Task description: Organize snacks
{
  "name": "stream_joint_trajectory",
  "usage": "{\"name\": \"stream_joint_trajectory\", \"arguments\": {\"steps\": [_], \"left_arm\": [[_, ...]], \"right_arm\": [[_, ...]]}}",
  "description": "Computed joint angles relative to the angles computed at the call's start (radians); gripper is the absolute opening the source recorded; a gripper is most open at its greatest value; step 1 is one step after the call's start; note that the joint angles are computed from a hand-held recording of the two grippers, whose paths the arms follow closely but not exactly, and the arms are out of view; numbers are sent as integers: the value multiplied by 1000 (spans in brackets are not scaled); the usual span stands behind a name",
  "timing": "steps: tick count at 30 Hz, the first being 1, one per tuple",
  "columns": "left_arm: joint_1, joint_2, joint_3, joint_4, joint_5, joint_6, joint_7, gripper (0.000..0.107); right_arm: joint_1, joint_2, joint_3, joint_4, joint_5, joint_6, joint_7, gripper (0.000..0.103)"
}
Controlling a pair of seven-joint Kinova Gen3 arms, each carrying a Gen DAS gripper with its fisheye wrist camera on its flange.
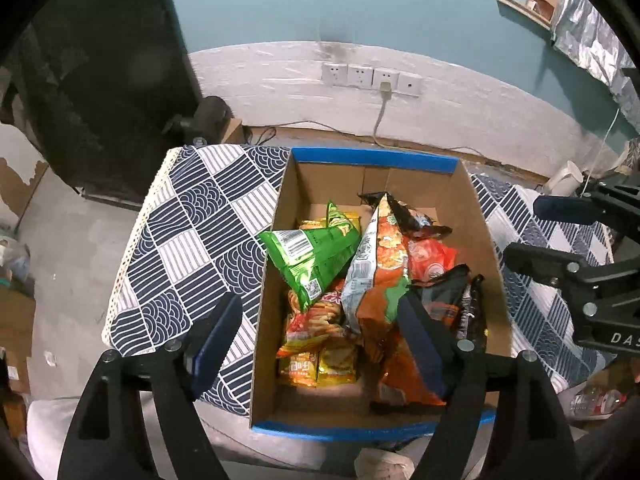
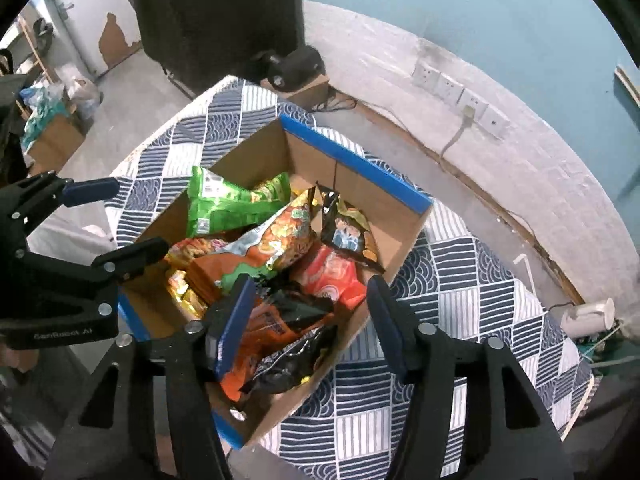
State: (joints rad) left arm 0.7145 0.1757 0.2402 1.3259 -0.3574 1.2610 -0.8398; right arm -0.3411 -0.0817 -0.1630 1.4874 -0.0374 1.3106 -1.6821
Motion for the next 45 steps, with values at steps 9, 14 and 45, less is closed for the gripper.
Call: {"name": "stream_joint_trajectory", "arguments": {"steps": [9,14,45], "left_arm": [[54,-33,28,-3,-86,5,26,88],[83,-44,44,-5,-141,11,52,88],[132,-53,70,-28,-226,32,86,94]], "right_arm": [[16,-78,-8,-15,20,8,-47,70],[28,-115,-24,-16,55,8,-71,75],[86,-194,1,12,13,11,-26,76]]}}
